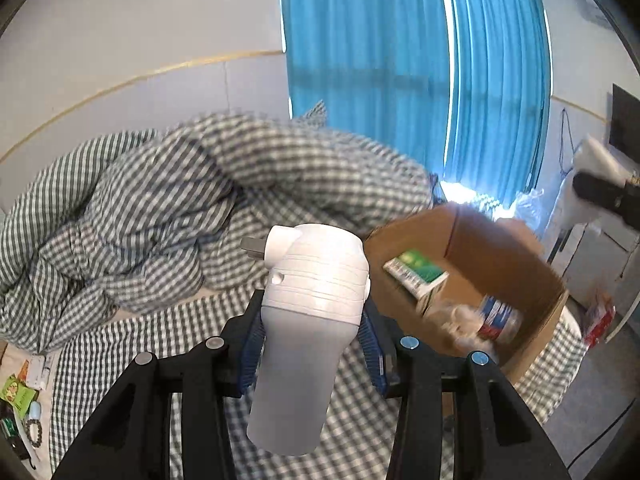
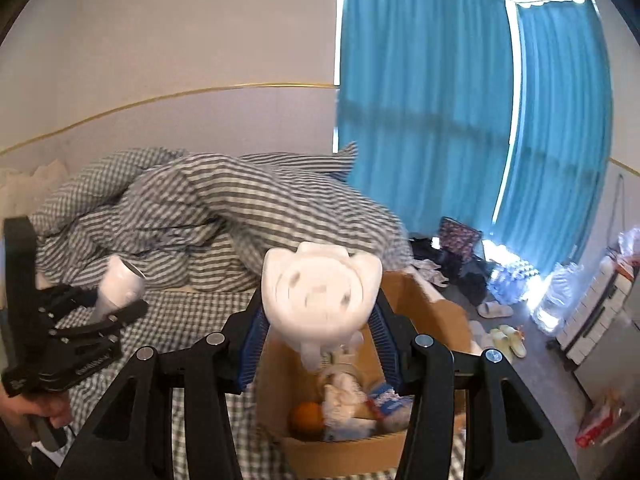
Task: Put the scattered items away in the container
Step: 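Carry the bottle and figurine over the cardboard box and release both inside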
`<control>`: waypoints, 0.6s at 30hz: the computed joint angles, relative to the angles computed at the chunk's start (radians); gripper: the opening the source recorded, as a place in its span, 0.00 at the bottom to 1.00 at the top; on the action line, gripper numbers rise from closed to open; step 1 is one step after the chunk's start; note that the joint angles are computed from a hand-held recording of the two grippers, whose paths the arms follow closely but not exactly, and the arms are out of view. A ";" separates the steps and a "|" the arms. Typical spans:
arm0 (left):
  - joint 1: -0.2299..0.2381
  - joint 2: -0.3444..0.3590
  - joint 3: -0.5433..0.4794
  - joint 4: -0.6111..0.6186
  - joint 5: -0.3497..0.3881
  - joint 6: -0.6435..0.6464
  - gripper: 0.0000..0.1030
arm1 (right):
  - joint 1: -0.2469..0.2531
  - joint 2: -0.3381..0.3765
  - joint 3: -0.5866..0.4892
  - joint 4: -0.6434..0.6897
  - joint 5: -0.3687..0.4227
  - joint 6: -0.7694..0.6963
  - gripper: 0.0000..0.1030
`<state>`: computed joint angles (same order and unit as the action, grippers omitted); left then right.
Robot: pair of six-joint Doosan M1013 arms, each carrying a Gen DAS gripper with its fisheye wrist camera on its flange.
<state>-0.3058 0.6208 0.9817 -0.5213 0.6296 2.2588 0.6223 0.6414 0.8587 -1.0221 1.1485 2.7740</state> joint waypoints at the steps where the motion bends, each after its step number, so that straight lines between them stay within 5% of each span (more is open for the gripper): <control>1: -0.008 -0.001 -0.003 -0.010 0.000 0.003 0.43 | -0.003 -0.007 0.013 -0.005 0.012 0.007 0.47; 18: -0.113 0.050 -0.086 0.031 0.031 -0.033 0.43 | -0.102 -0.079 0.187 0.103 -0.090 0.055 0.47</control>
<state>-0.4192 0.6711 0.8957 -0.4899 0.6603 2.2256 0.5208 0.5623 1.0457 -0.9191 1.0583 2.8294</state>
